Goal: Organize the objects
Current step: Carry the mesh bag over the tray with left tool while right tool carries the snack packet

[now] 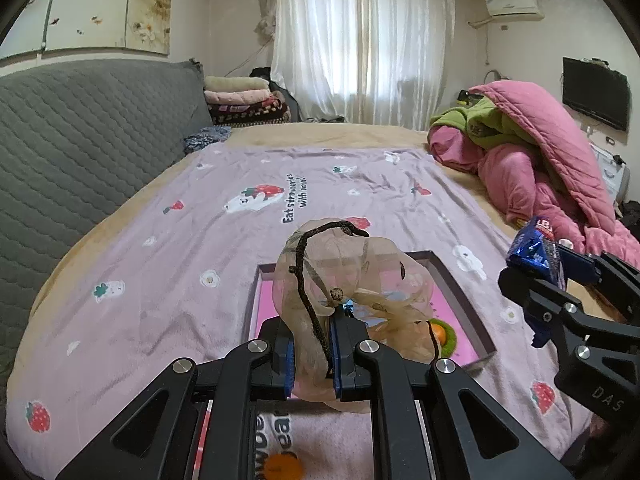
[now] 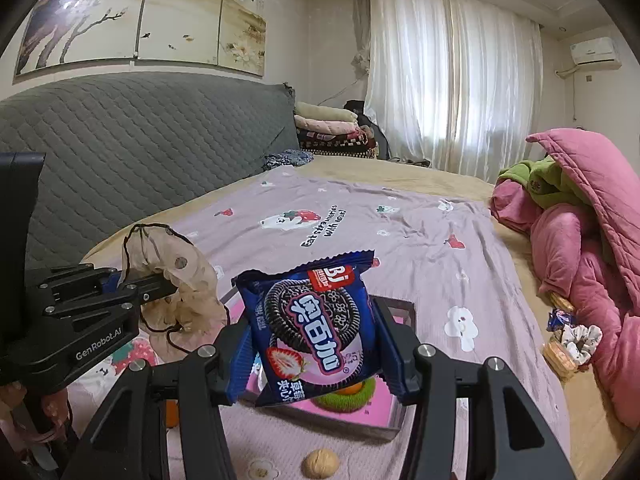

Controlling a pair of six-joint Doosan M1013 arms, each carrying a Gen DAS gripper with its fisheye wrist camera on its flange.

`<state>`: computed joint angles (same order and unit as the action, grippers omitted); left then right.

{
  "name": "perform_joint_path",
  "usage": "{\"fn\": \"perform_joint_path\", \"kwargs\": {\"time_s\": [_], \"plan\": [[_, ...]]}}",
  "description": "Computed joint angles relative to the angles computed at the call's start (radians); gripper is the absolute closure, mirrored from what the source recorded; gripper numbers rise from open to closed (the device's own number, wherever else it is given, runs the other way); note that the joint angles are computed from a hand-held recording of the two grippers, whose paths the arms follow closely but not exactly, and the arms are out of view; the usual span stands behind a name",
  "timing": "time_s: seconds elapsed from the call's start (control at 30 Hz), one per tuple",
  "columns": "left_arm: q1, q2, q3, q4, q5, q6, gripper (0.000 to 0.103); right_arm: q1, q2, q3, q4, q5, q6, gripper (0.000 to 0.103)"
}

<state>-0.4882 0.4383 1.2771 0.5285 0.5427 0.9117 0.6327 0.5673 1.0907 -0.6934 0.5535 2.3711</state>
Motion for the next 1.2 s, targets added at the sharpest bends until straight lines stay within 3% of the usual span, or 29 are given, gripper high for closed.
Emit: {"fn": "perform_joint_path", "kwargs": {"time_s": [0.83,1.2], "plan": [[0.014,0.142,-0.172,-0.091,0.058,0.109,0.09,-0.063,0.09,-0.088,0.183,-0.001,-0.155,0.05],[0.021,0.212,-0.253,-0.17,0.099,0.164,0.09,-0.082,0.134,-0.151,0.235,0.076,-0.221,0.05]]}}
